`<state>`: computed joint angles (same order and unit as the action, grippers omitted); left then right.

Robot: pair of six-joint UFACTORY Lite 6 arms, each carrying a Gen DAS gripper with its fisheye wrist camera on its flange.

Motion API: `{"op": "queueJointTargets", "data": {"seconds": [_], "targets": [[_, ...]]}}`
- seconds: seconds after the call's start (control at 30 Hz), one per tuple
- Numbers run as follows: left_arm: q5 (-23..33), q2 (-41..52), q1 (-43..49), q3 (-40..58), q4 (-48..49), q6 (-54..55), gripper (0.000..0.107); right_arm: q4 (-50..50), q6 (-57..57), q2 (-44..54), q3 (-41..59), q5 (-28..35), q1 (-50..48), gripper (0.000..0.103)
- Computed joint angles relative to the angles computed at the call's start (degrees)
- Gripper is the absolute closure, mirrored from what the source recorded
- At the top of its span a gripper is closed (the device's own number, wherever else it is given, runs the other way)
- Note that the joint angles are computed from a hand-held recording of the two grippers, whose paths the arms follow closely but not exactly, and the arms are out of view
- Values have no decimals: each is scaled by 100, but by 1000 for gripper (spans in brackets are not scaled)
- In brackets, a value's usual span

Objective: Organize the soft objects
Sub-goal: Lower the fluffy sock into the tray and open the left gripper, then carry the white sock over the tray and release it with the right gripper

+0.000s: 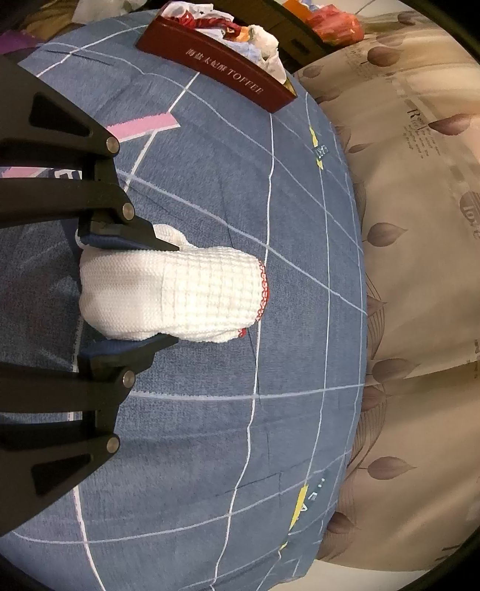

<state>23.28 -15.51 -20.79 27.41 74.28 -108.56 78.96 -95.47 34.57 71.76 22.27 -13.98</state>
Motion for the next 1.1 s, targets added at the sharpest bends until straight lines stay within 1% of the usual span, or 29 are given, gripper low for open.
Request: {"op": "queueJointTargets", "data": {"seconds": [0.03,0.1,0.2,0.33,0.4,0.57,0.73,0.83,0.93,1.0,1.07,1.1], "targets": [[249,-62,-212,-101,47,-142,54,-1,-4,-4,-4,-12,3,67],[457,-141,-406,-269,135,-335,54,-47,40,-2,6,-27,9,67],[355,-66,-404,-303,262,-475,54,-112,127,-61,-35,-172,92,67],[550,-187,-487,-395,367,-603,54,-339,573,-266,-215,-357,212,67],[651,-306,-509,-459,375,-653,53,-478,791,-385,-332,-340,261,68],[400,-290,-249,-464,207,-445,53,-487,1030,-884,-752,-133,501,68],[-24,-181,57,-453,19,-200,53,-679,1633,-1421,-904,377,1071,68],[16,-68,45,-389,-95,-128,53,-953,2203,-1518,-623,714,1590,68],[-1,-10,49,-359,-89,-105,53,-1288,2802,-1312,-73,968,2202,68],[29,46,28,-314,-140,-51,53,-1603,3278,-972,552,1100,2687,68],[94,92,4,-286,-84,-72,53,-1841,3617,-682,1069,1102,3053,68],[180,113,-25,-275,-62,-85,53,-2040,3871,-445,1489,1118,3283,68]]}}
